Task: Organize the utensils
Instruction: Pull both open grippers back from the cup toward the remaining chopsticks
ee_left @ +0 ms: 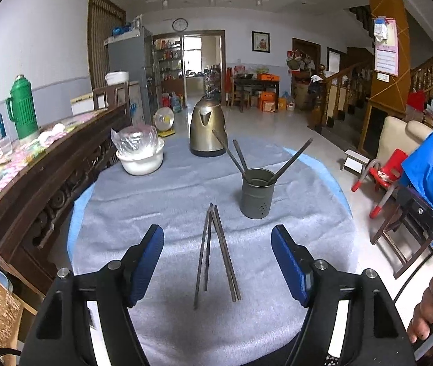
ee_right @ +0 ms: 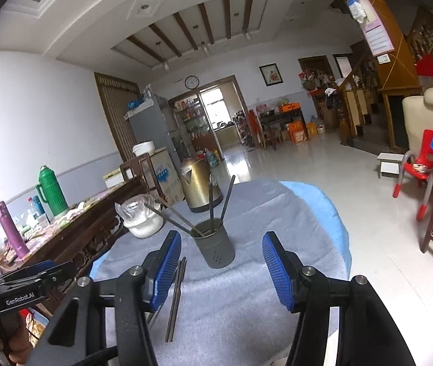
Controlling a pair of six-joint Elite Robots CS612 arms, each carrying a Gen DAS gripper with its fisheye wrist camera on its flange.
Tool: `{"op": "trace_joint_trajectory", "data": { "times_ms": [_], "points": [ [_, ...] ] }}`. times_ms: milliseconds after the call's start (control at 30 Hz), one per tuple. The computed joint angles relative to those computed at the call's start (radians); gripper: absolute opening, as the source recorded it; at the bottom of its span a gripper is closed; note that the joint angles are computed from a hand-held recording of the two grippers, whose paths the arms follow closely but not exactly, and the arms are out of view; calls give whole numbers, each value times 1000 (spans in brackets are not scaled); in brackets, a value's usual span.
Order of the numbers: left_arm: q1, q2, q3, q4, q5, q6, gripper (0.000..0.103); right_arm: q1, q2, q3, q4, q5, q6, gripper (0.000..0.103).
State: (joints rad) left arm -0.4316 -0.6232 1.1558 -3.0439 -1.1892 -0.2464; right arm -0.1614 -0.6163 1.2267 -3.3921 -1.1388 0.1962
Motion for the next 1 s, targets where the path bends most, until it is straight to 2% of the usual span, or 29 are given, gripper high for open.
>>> {"op": "trace_joint_trajectory", "data": {
  "times_ms": [100, 200, 367, 500, 633, 733, 833, 1000],
  "points": [
    [-3, -13, 27, -26, 13, 13, 74, -4, -6, 10, -4, 10, 24, 60],
    [0, -20, 43, -43, 22, 7, 74, 3, -9, 5, 10, 9, 9, 60],
    [11, -27, 51, -42, 17, -47, 74, 12, -9, -5, 3, 12, 0, 60],
    [8, -38, 77, -65, 38, -18, 74, 16, -11, -1, 15, 17, -8, 60],
    [12, -42, 90, -73, 25, -17, 75, 21, -5, -12, 31, 28, -8, 60],
    [12, -42, 98, -94, 52, -29, 77, 26, -4, -11, 31, 50, -24, 60],
    [19, -44, 103, -82, 29, -49, 78, 37, -9, 3, 21, 18, -83, 60],
    [22, -40, 101, -57, 13, -68, 78, 38, -9, 0, 31, 25, -85, 60]
  ]
}}
